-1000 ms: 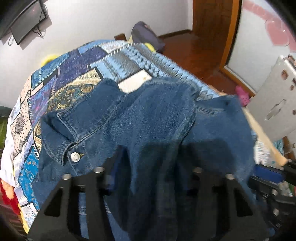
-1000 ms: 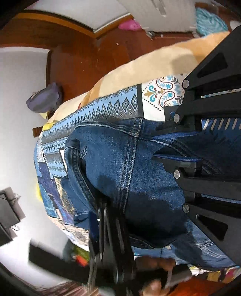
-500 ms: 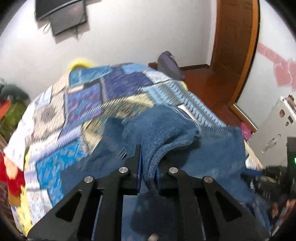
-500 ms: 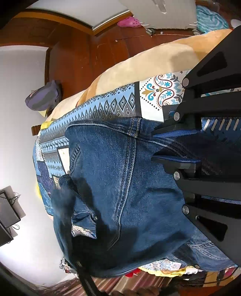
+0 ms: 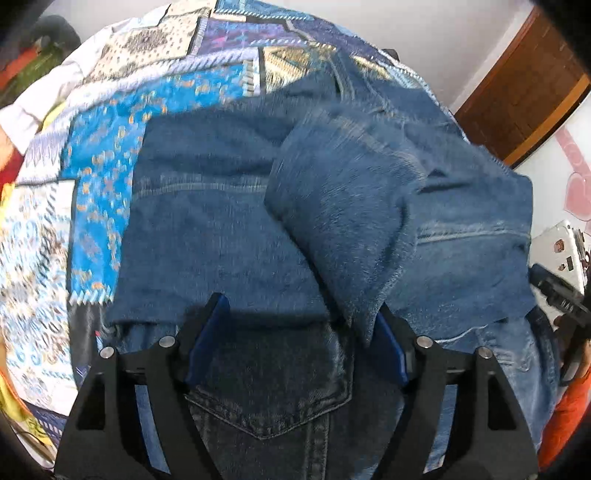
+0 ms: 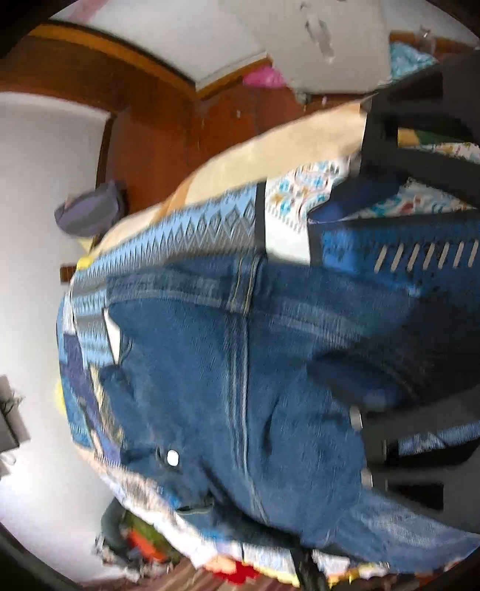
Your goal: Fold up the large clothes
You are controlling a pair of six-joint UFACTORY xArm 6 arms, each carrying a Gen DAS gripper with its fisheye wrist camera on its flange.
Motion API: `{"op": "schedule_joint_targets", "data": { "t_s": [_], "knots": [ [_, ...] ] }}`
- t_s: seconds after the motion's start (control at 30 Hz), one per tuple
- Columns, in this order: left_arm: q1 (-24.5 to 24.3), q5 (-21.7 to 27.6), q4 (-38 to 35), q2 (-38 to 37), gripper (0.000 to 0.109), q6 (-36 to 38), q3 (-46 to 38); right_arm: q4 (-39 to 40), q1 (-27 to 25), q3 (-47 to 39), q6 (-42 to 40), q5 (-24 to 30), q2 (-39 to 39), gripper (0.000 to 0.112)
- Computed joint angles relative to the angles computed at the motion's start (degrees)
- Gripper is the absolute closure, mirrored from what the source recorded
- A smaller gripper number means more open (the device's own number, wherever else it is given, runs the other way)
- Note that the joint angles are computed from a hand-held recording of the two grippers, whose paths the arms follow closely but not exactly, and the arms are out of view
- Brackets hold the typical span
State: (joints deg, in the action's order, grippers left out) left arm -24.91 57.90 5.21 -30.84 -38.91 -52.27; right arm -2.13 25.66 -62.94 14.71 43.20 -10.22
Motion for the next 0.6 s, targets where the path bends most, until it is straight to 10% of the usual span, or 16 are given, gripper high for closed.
{"op": "schedule_joint_targets", "data": {
  "t_s": [0.43, 0.6],
  "knots": [
    [-2.62, 5.63, 8.78, 22.30, 0.022, 5.44, -20.86, 10.96, -2.26, -0.66, -1.52, 2.84, -1.25, 0.029],
    [-4.64, 5.40, 17.32, 22.85, 0.082, 4.76, -22.25, 10.46, -1.43, -0.51, -1.91, 3.13, -1.73, 0.029]
  ]
}}
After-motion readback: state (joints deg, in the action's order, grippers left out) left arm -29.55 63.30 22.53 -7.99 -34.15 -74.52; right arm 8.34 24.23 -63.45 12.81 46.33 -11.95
